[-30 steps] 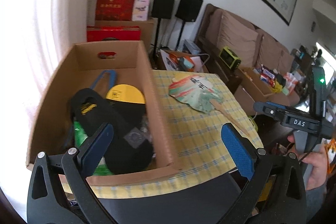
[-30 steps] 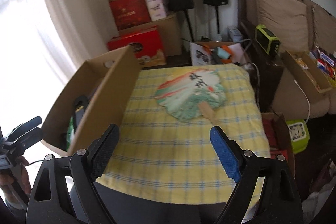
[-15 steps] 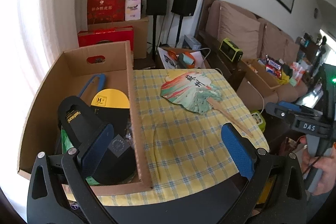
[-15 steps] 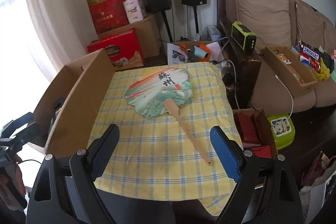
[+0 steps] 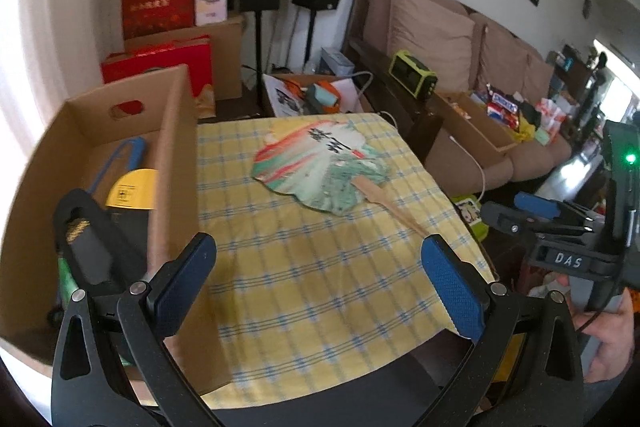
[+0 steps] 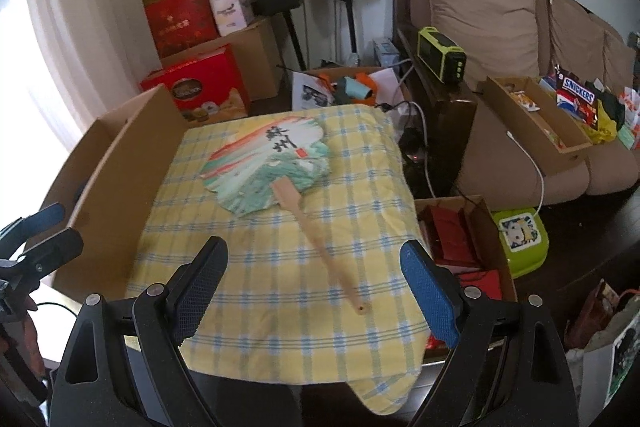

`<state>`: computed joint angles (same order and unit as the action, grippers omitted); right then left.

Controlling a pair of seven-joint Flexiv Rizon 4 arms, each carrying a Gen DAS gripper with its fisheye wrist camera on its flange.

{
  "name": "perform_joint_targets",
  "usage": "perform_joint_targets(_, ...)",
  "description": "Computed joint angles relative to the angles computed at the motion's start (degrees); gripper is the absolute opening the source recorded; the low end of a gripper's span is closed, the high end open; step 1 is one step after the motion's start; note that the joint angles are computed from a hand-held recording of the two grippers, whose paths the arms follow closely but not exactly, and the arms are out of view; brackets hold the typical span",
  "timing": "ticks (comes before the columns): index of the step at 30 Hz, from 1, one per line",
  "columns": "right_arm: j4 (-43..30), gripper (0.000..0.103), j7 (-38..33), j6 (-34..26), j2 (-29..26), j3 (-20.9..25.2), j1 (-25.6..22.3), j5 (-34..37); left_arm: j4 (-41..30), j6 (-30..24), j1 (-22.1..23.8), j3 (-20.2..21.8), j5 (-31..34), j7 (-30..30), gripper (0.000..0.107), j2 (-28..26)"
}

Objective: Organize objects
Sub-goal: 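Move both grippers back to the paper hand fan on the table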

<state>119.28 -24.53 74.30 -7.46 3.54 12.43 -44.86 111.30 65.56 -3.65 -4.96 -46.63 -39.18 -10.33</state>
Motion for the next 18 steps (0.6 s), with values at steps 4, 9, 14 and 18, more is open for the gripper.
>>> perform_joint_targets(4, 0.0, 0.083, -0.9, -0.7, -1.7, -0.6, -0.3, -1.2, -1.6, -1.8, -0.7, -0.7, 1.8, -2.0, 0.103, -2.2)
perform_joint_targets(9, -0.1, 0.069, -5.8, 0.2, -4.7, -0.5, -0.3, 3.4, -5.5, -5.3, -1.0, -1.3, 6.2, -7.2, 0.102, -6.6)
perform_joint_targets(14, -0.1, 0.062, -9.9, 2.3, -7.0, -1.1, 0.5, 7.6, -9.6, -8.1, -0.7, -2.3, 8.7, -12.5, 0.101, -10.8)
perform_joint_targets(18, -0.4, 0.056, -12.5, 3.2, -8.6, -1.3, 1.1, 10.2, -12.9, -10.6, -0.6, -3.0, 10.4, -16.3, 0.098, -14.0)
